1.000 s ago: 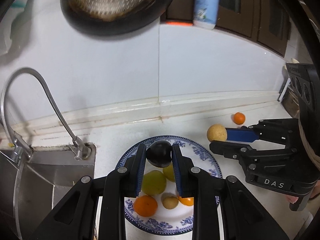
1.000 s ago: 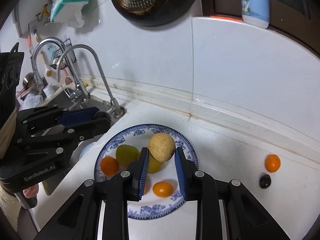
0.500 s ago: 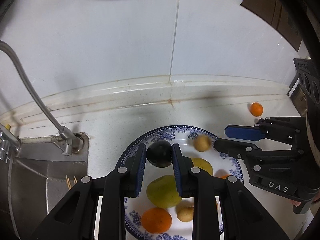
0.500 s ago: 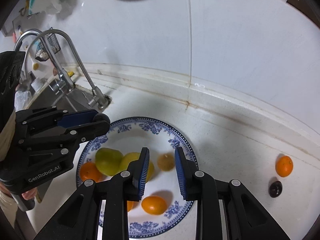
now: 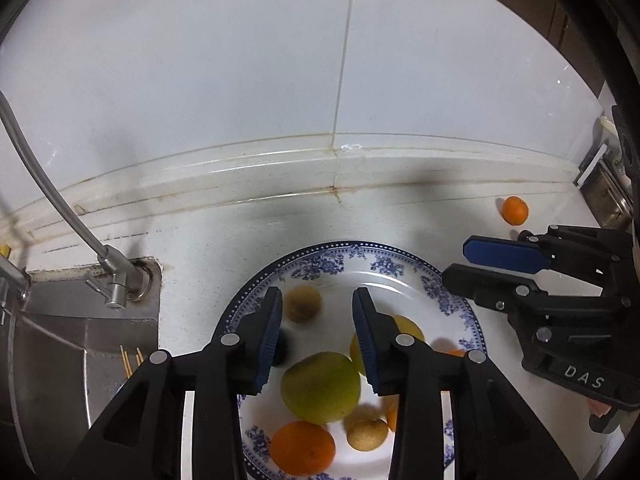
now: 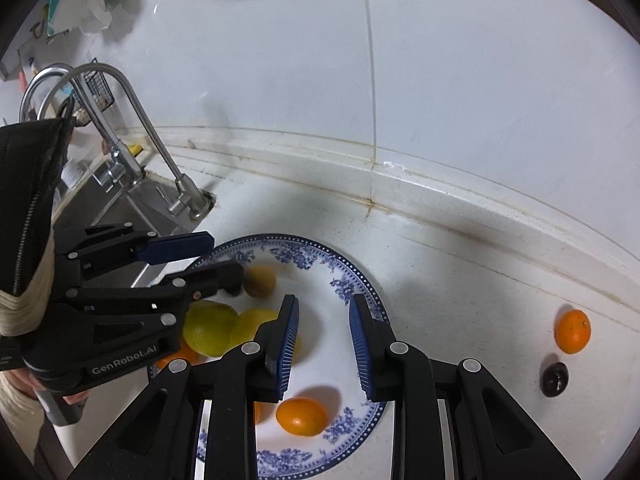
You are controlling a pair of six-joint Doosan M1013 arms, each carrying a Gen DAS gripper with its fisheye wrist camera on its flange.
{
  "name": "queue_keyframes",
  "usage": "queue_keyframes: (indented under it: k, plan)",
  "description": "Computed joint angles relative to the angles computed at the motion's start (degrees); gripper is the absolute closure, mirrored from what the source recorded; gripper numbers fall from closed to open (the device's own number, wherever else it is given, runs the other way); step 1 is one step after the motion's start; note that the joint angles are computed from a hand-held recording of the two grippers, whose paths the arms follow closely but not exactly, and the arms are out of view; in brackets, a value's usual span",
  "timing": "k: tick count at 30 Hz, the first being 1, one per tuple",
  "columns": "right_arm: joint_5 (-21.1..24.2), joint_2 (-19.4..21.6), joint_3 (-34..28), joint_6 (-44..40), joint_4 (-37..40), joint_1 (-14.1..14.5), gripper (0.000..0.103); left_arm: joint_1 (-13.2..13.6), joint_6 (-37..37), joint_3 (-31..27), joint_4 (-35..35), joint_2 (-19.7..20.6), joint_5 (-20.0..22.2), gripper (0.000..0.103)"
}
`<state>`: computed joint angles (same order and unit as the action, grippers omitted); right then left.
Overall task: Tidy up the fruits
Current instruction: 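Move both open grippers back toward the last plum and tangerine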
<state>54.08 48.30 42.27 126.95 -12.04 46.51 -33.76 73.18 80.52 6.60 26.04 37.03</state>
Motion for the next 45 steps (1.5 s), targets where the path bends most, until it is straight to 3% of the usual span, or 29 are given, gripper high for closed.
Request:
queue_keyframes:
  k: [6, 9, 12, 17, 22, 25, 30, 45]
  plan:
    - [-3.75, -3.42, 5.12, 4.80, -3.59, 0.44, 0.074, -1.76, -6.05, 1.74, 7.75, -2.42, -1.61, 0.050]
    - [-5.05, -5.25, 7.75, 8.50, -7.48, 0.94, 0.063, -2.90, -10.91, 3.10, 13.15, -3.93, -3.00, 0.048]
    - [-6.37, -7.41, 10.79, 12.21, -10.94, 1.42, 0.061, -4.41, -16.67, 4.11, 19.84, -5.14, -3.19, 0.045]
    - [-6.68, -10.20, 14.64, 18.64, -17.44, 2.36, 0.053, -6.05, -21.77, 5.56, 24.37, -6.72, -4.95, 0.042]
    - [-5.62, -12.91, 18.37, 24.59, -25.04, 3.68, 0.053, -7.36, -22.91, 6.28, 24.54, -7.59, -7.22, 0.039]
    - [-4.93, -14.66, 20.89, 28.72, -29.03, 4.34, 0.044, -8.46, -24.79, 6.67, 26.84, -7.85, -8.13, 0.037]
    - [-3.29, -17.25, 24.74, 33.75, -33.86, 5.23, 0.044, -10.09, -25.78, 6.94, 27.80, -8.03, -9.49, 0.036]
    - [0.75, -22.14, 32.84, 43.74, -38.76, 5.61, 0.044, -12.55, -18.30, 3.69, 20.39, -4.60, -12.71, 0.035]
